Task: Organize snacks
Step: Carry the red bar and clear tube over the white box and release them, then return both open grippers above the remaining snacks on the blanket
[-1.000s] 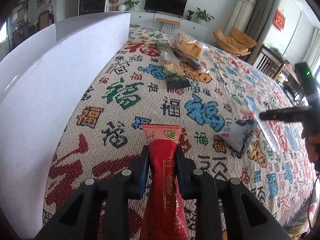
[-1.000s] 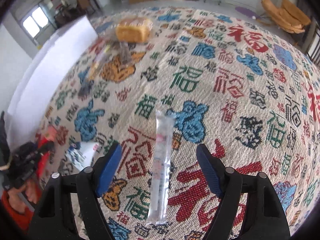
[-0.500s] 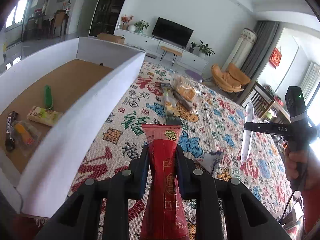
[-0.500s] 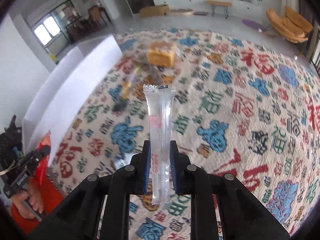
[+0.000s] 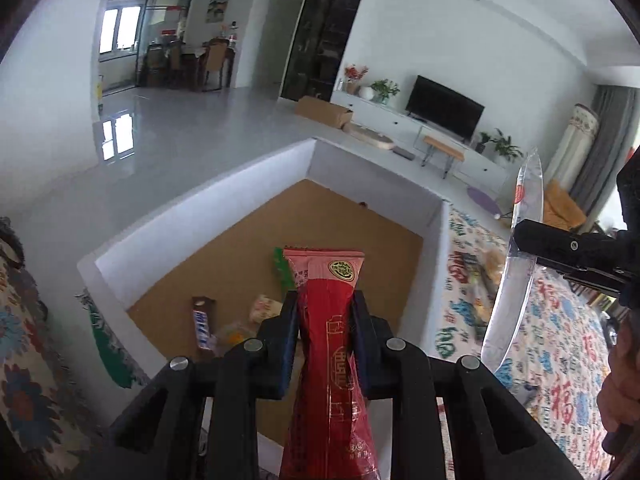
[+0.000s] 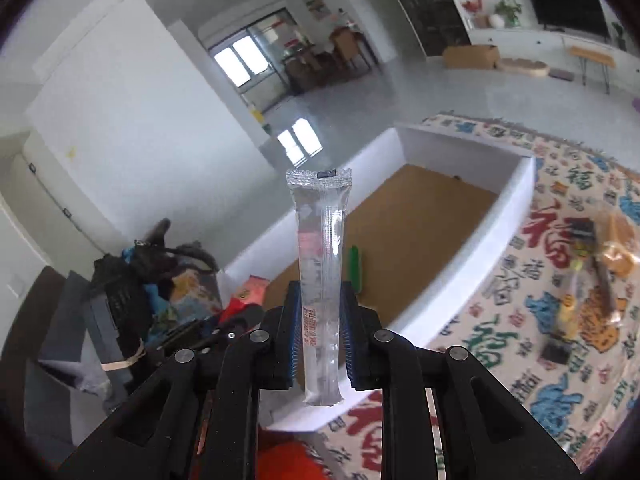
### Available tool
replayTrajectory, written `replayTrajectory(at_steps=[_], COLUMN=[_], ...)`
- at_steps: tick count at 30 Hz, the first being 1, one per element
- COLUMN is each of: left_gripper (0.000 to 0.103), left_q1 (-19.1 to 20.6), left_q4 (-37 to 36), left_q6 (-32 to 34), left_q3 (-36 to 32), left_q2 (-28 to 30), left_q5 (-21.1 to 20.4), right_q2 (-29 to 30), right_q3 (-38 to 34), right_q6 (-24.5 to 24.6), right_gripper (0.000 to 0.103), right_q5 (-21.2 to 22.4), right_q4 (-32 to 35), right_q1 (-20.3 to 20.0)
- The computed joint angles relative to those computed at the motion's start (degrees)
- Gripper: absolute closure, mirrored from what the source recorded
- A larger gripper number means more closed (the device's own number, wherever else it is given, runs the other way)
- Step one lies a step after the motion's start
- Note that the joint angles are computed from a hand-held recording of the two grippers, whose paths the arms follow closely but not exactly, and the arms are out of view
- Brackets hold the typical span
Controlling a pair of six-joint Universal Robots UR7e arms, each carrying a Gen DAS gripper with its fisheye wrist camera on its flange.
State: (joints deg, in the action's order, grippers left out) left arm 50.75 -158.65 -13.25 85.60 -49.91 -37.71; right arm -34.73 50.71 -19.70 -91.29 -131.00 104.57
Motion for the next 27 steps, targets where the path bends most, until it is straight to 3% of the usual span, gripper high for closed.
replayTrajectory(at_steps=[1,2,3,4,5,6,9,16,21,24,27], left_gripper=[0.078,0.071,0.053,0.042,0.025,0.017,0.012,0.012,0.004,0.004,0.004], left_q1=[0.47,1.02,1.59,1.93,2.04,1.88,1.45,-2.51,-5.49,-6.11,-6.03], left_q4=[2.32,5.87,8.3,8.95,7.49,4.27,-1.87,-7.61,-3.64,1.96,6.28], left_q6=[-1.7,-4.4,-6.43,-7.65,-7.73,-7.09,-7.84,-3.56,2.24,3.61,4.15], left_q3=[-0.84,-1.71,-2.09,-1.73,-0.34,1.28,4.84,7.01,3.66,-0.64,-4.51], left_q2=[0.32,0.47,0.42,0.22,-0.37,-0.66,-1.2,1.52,6.31,10.48,14.95], left_q5=[2.31,4.29,4.99,5.49,6.09,6.88,6.23,-3.4,-12.42,-16.34,-16.58], right_q2=[1.8,4.14,5.93,6.71,6.55,5.56,0.95,-9.33,-15.71,-19.68,-22.08], right_q3=[-1.52,-4.32,-6.36,-6.87,-5.95,-3.58,4.73,22.62,31.88,37.42,41.33], right_q6=[1.15,2.44,3.4,4.05,4.29,4.04,1.48,-9.47,-10.74,-9.35,-8.77], right_gripper=[0.079,0.075,0.068,0.052,0.046,0.046,0.037,0.032,0.032,0.032,0.032], right_q5=[0.06,0.17,-0.19,-0.6,-0.98,-0.88,-1.08,-15.97,-26.3,-27.79,-28.36], right_q4=[0.74,2.23,3.18,2.81,0.92,-2.14,-9.81,-33.93,-43.33,-46.15,-48.14], right_q1=[0.27,0.31,0.29,0.28,0.17,-0.09,-1.25,-6.94,-13.63,-17.22,-19.42])
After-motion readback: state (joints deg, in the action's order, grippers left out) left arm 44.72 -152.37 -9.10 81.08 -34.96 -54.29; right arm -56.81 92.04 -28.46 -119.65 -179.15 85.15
